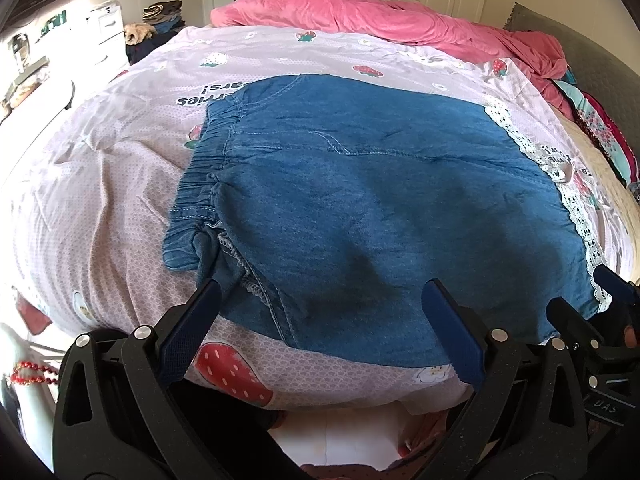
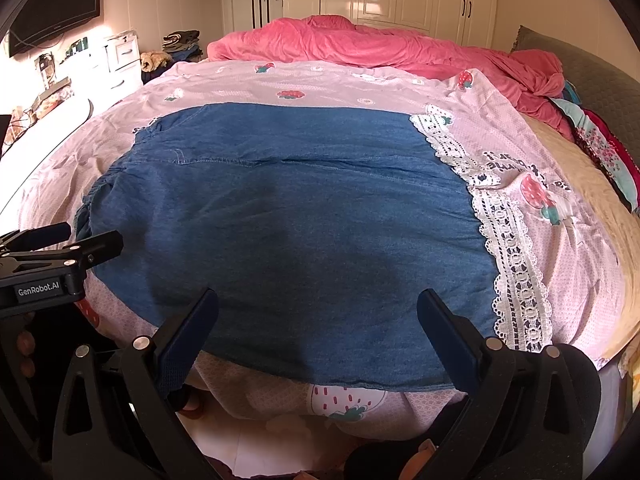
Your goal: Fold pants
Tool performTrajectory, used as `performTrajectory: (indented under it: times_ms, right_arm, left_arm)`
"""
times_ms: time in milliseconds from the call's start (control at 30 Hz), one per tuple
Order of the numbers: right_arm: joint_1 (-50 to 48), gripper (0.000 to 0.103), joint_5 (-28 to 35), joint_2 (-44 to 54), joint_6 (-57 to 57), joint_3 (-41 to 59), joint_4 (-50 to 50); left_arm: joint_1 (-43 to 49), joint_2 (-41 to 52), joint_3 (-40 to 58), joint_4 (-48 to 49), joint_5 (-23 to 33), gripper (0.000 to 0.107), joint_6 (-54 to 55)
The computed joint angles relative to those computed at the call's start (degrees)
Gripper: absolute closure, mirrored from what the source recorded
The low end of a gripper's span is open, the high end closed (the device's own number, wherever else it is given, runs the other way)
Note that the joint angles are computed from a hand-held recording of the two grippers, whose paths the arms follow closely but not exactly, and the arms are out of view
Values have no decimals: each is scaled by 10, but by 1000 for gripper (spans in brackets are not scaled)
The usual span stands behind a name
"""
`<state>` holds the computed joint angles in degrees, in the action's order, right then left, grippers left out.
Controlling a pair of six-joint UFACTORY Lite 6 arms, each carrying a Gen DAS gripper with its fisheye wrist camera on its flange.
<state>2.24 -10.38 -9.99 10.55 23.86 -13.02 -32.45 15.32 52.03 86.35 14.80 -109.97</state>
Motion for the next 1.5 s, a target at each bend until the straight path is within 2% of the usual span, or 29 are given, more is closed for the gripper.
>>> performTrajectory:
  times_ms: [200,333,467,567,633,933,1067,1167,1233,1300,1433,1500]
  right_arm:
    - [-4,4,-4,10,5,7,-8]
    - [-9,4,-4,28,38,23,-48]
    - [-16,4,0,62,75,61,-97]
    - [-22,4,7,97,149,106,-177]
    - [-23,4,15,127,222,147,-254]
    - [10,4,50,300,732,381,-793]
    - [10,4,19,387,966,501,-1033]
    - [22,4,18,451,1130,595,-1213]
    - [23,4,-26,507,1241,686,-1333]
    - [22,4,-87,578,1313,799,-1397]
    - [32,4,-136,686,1402,972,-1503]
    - [34,4,-174,759,1410,1092,-1528]
  left_arm:
    - [5,6,8,-3,-3,13,7]
    - [13,15,21,-8,-9,13,17]
    - [34,34,48,-25,-29,13,37]
    - [42,53,76,-56,-29,13,75]
    - [51,73,103,-98,-31,13,123]
    - [108,158,234,-346,-34,13,416]
    - [145,215,334,-507,-5,13,596]
    - [178,266,420,-611,15,13,705]
    - [201,303,479,-686,33,13,791]
    - [221,342,539,-710,62,13,830]
    - [259,410,640,-792,89,13,919]
    - [271,463,722,-838,127,13,964]
